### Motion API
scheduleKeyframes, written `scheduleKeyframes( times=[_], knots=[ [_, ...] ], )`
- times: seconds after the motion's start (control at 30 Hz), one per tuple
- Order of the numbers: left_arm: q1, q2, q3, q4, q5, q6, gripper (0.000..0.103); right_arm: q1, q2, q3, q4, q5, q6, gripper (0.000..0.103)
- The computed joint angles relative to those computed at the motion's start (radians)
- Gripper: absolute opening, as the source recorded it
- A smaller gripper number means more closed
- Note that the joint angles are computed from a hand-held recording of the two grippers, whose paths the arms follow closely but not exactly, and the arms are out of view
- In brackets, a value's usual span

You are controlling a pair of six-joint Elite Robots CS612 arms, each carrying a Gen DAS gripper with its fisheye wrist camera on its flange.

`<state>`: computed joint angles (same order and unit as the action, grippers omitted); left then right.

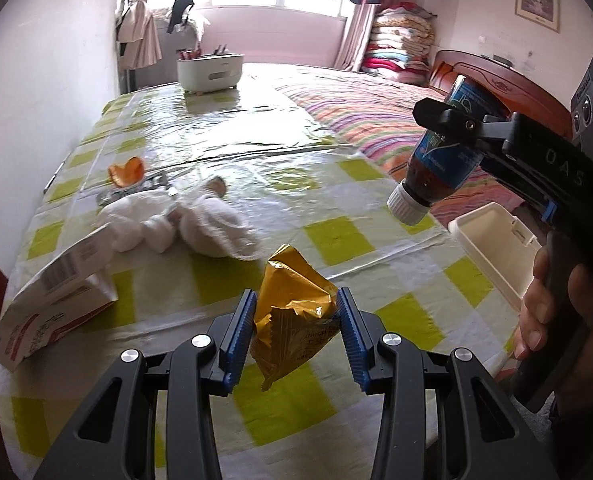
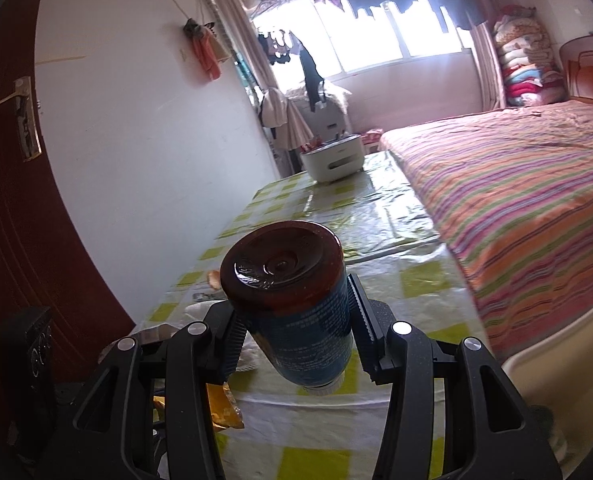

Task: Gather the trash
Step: 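Carry the blue can and gold bag with both tools over the cream bin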

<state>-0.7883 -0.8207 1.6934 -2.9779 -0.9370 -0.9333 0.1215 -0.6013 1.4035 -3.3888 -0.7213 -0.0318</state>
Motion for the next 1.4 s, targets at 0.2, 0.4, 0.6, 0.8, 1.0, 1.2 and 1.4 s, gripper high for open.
scheduleKeyframes(
  times=[0.2,0.4,0.6,0.8,1.0,1.2,1.4],
  knots=[
    [0.001,0.028,-0.052,-0.005,-0.027,0.05,0.04,-0.022,0.001,0.001,-0.017,-0.027,0.023,0.045],
    [0.001,0.052,-0.101,-0.002,-0.049,0.092,0.04,-0.038,0.002,0.005,-0.037,-0.054,0.046,0.046],
    [0.0,0.078,-0.148,0.0,-0.068,0.128,0.04,-0.054,0.0,0.015,-0.053,-0.081,0.057,0.045],
    [0.0,0.101,-0.191,-0.01,-0.086,0.155,0.04,-0.073,0.003,0.013,-0.066,-0.103,0.084,0.046],
    [-0.003,0.129,-0.245,-0.012,-0.099,0.191,0.04,-0.09,0.007,0.012,-0.084,-0.129,0.117,0.046],
    [-0.008,0.158,-0.301,-0.011,-0.11,0.226,0.04,-0.109,0.01,0.013,-0.106,-0.157,0.153,0.046],
    [-0.014,0.191,-0.364,-0.017,-0.12,0.276,0.04,-0.129,0.017,0.006,-0.124,-0.197,0.196,0.046]
  ],
)
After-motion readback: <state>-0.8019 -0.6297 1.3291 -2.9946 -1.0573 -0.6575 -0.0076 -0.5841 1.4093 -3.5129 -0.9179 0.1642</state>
